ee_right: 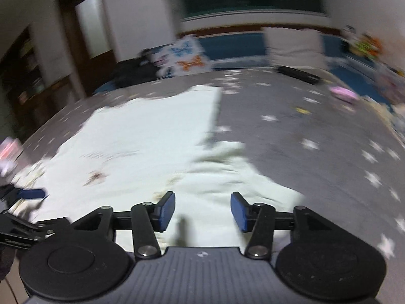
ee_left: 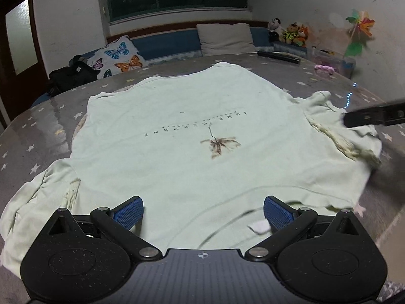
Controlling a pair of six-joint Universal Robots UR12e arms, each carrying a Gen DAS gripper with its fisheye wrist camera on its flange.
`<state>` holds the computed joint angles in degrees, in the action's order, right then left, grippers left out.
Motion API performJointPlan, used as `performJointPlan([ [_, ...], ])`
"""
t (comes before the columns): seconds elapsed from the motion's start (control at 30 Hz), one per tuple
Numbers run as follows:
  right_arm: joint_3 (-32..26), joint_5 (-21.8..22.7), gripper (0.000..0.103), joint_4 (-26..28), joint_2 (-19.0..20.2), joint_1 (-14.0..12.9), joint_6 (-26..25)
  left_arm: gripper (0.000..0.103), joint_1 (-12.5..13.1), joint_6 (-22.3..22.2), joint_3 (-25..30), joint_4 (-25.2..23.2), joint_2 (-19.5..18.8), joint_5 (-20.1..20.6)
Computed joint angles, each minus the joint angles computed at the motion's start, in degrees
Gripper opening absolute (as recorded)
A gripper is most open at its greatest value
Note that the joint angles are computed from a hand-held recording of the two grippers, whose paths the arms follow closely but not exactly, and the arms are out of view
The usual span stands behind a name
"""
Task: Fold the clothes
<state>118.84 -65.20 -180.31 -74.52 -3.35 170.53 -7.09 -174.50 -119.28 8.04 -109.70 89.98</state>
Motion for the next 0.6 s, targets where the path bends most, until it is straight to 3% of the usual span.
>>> performJointPlan([
  [0.1,-0.9,2.8,0.059,2.4,0.1,1.4,-6.9,0.103,0.1,-0.1,-0.9,0.7,0.4,-0.4],
  [0.3,-1.0,4.8,0.062,7.5,-0.3,4.0,-20.7,0.103,1.0,-0.4,-2.3,1.1,1.4,-1.4],
  [0.5,-0.1,5.4,0.063,11.4,-1.0,4.7,-27.4,0.103,2.2,-1.3,-3.4,0.2,2.7,-4.1],
  [0.6,-0.1,6.0,0.063,12.1,-1.5,4.4,-27.5,0.103,2.8,-1.2,-3.7,1.0,3.3,-4.7],
])
